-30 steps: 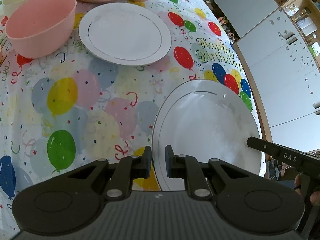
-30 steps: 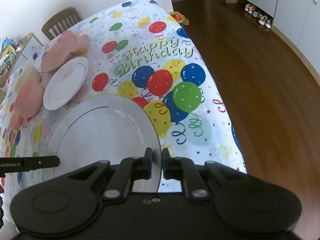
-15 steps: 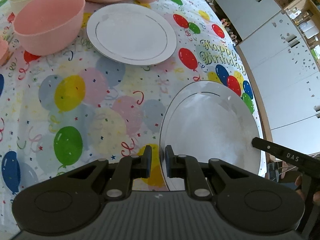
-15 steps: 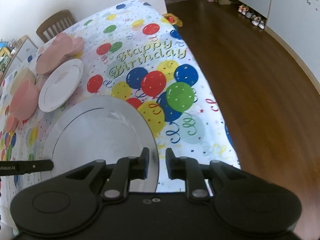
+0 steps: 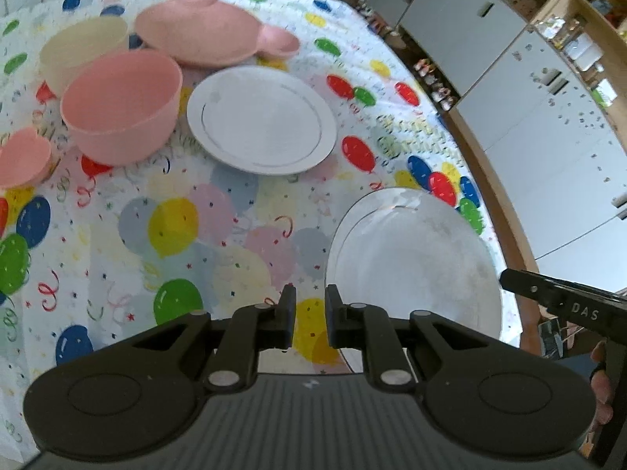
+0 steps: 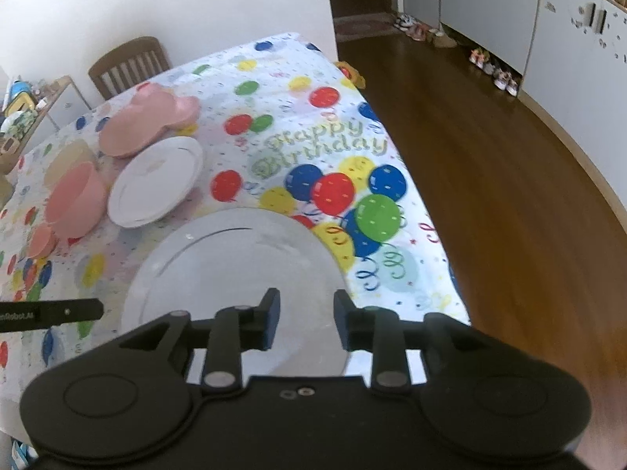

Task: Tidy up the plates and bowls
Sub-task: 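Lift the large white plate with both grippers and carry it toward the tablecloth edge, then lower the large white plate onto the table and open both grippers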

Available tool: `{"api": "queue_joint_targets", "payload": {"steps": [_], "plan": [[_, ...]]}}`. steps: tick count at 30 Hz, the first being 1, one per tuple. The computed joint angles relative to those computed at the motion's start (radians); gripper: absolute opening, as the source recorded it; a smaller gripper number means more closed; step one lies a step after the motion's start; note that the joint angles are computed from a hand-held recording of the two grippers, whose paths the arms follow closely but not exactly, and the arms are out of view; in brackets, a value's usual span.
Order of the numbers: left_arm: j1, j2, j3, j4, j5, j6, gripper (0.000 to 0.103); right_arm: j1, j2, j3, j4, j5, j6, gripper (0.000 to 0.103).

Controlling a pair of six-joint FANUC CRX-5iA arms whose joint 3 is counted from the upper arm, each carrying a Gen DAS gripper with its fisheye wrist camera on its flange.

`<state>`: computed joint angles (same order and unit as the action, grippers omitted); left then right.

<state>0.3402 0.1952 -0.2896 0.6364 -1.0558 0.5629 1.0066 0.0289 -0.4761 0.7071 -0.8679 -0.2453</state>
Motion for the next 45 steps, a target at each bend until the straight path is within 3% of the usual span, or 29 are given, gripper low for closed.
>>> {"api": "queue_joint_targets", "payload": {"steps": [2,4,7,8,9,13,16,19,23,28,35,45], "plan": [[0.011,-0.01,-0.009,0.029,-0.006,-0.036,0.016,0.011,0.007,0.013,0.013,-0.011,-0.003,0.036],[0.022,-0.025,-0.022,0.06,-0.006,-0.072,0.024,0.023,0.014,0.027,0.029,-0.023,-0.009,0.037],[0.041,-0.045,-0.042,0.112,-0.006,-0.12,0.045,0.042,0.026,0.051,0.054,-0.046,-0.014,0.041],[0.047,-0.054,-0.052,0.131,-0.001,-0.135,0.059,0.047,0.031,0.059,0.061,-0.051,-0.014,0.042],[0.053,-0.064,-0.064,0.151,0.009,-0.151,0.065,0.057,0.041,0.075,0.074,-0.063,-0.012,0.043],[0.075,-0.079,-0.074,0.195,0.001,-0.19,0.065,0.068,0.055,0.1,0.096,-0.079,-0.007,0.052],[0.087,-0.088,-0.079,0.215,-0.001,-0.202,0.066,0.081,0.079,0.132,0.142,-0.11,-0.007,0.071],[0.098,-0.098,-0.09,0.238,0.01,-0.216,0.068,0.085,0.091,0.148,0.162,-0.127,0.004,0.083],[0.104,-0.108,-0.1,0.268,0.026,-0.224,0.07,0.085,0.106,0.171,0.192,-0.142,0.018,0.086],[0.094,-0.126,-0.129,0.327,0.084,-0.241,0.081,0.078,0.12,0.18,0.249,-0.152,0.022,0.102],[0.06,-0.101,-0.103,0.313,0.148,-0.166,0.081,0.021,0.136,0.19,0.284,-0.073,0.088,0.103],[-0.006,-0.026,-0.023,0.189,0.251,0.057,0.081,-0.112,0.166,0.209,0.244,0.133,0.257,0.102]]}}
